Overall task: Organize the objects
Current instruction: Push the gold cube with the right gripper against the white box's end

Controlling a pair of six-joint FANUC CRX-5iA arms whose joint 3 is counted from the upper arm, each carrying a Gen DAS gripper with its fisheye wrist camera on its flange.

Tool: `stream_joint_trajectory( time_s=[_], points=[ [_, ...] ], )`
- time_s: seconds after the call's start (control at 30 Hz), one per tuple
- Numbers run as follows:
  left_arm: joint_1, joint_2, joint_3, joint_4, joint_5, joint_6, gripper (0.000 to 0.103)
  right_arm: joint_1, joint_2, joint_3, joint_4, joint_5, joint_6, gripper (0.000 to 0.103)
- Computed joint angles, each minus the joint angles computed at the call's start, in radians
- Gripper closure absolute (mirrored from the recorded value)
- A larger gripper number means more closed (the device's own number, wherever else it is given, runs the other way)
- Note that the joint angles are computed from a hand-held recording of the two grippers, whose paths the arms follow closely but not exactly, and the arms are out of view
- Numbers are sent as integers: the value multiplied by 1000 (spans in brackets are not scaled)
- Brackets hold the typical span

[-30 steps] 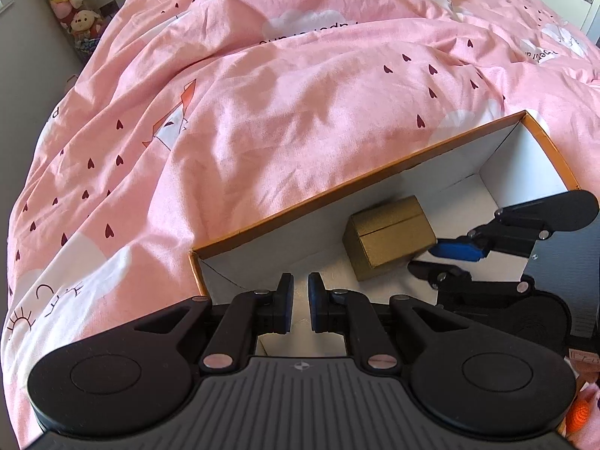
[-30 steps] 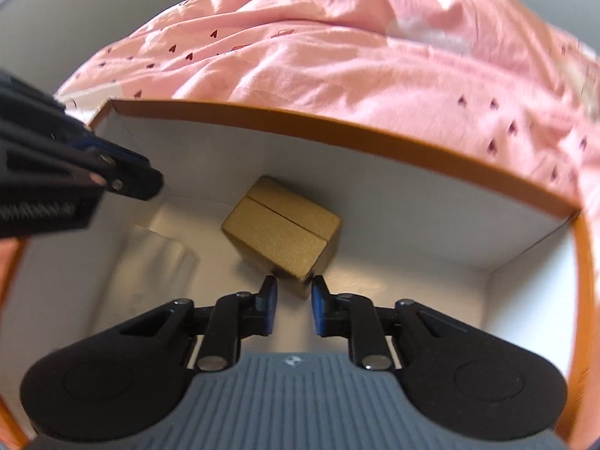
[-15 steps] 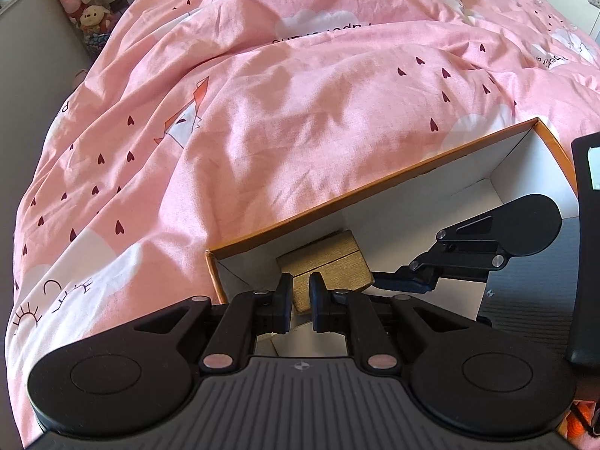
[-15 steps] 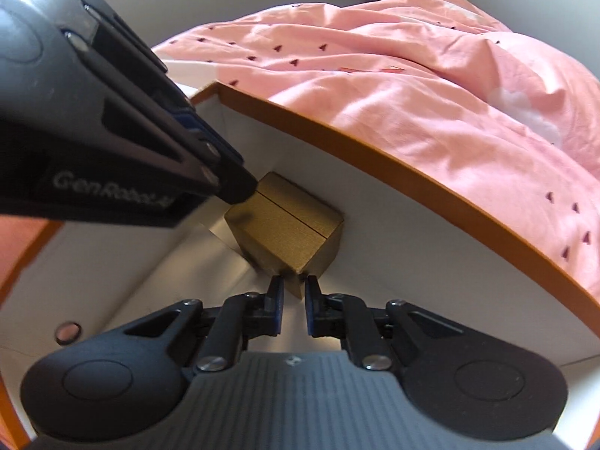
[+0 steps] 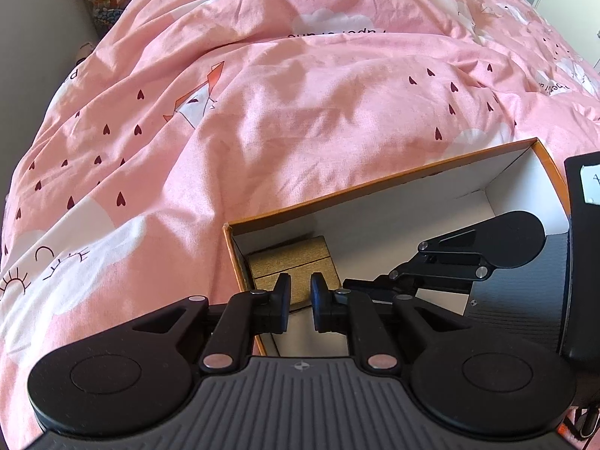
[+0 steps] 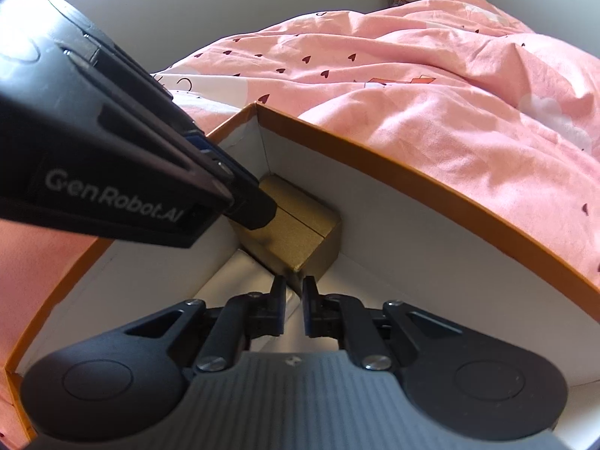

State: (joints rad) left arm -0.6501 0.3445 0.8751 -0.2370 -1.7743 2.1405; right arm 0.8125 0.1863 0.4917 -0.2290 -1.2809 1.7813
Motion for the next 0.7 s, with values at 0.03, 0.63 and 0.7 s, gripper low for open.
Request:
stream_joint_trajectory(
  time_s=[0.03,0.63,0.7],
  points=[
    [-6,2,7,-4,-4,-1,87,8,-2,-1,20,-3,-6,94],
    [-280,-21,161,-251,-100,100,81,66,-210,-98,139,-7,-183,77],
    [-323,-38,150,-274,-95,145,81,59,-262,-128,130,-7,-203,73]
  ],
)
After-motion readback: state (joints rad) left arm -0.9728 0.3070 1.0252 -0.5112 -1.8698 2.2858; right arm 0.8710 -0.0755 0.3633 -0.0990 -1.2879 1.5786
